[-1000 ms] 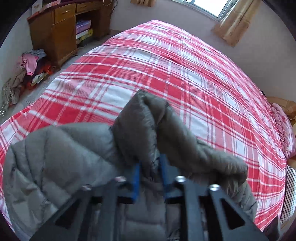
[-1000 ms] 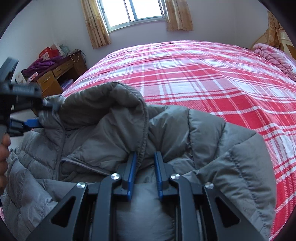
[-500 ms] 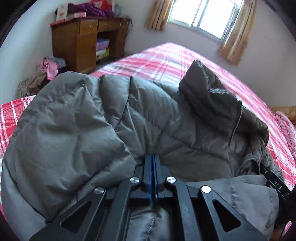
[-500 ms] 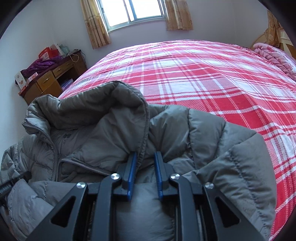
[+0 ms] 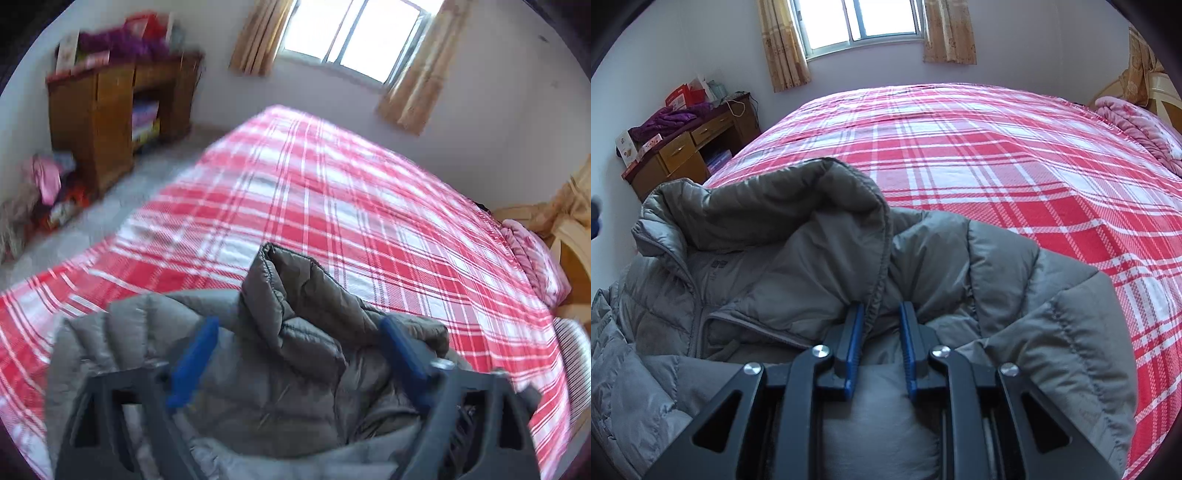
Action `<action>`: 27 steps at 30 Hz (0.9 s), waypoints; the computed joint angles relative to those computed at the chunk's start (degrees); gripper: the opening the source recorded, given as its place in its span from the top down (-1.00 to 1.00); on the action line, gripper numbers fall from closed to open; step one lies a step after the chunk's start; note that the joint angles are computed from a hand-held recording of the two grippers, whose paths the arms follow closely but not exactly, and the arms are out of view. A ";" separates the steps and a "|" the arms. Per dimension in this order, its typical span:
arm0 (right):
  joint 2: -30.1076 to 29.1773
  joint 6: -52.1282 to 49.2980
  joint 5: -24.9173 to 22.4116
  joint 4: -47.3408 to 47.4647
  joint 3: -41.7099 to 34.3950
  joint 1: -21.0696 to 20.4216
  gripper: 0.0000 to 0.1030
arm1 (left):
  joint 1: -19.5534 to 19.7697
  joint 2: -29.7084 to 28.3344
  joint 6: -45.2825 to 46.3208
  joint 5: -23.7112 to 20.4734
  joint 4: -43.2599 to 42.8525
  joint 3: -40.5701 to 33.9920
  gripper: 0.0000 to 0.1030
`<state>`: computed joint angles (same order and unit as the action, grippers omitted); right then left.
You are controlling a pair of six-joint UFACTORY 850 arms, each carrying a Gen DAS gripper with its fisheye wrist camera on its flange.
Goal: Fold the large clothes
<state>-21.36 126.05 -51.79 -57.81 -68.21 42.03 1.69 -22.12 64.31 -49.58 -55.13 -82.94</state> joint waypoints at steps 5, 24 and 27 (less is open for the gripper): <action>0.54 1.63 0.79 -1.01 0.83 0.04 0.59 | -3.58 -4.88 -17.57 -1.23 13.89 -4.99 -0.76; 3.57 3.45 4.53 -1.32 3.91 -0.01 0.54 | 7.18 0.69 7.33 3.68 -10.10 13.16 0.80; 5.26 2.87 -3.00 0.56 3.52 3.38 0.54 | 7.35 0.29 8.38 3.04 -11.88 13.30 0.80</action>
<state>-16.10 128.92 -54.79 -57.25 -64.70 45.41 9.03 -21.84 72.69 -46.54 -67.01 -69.64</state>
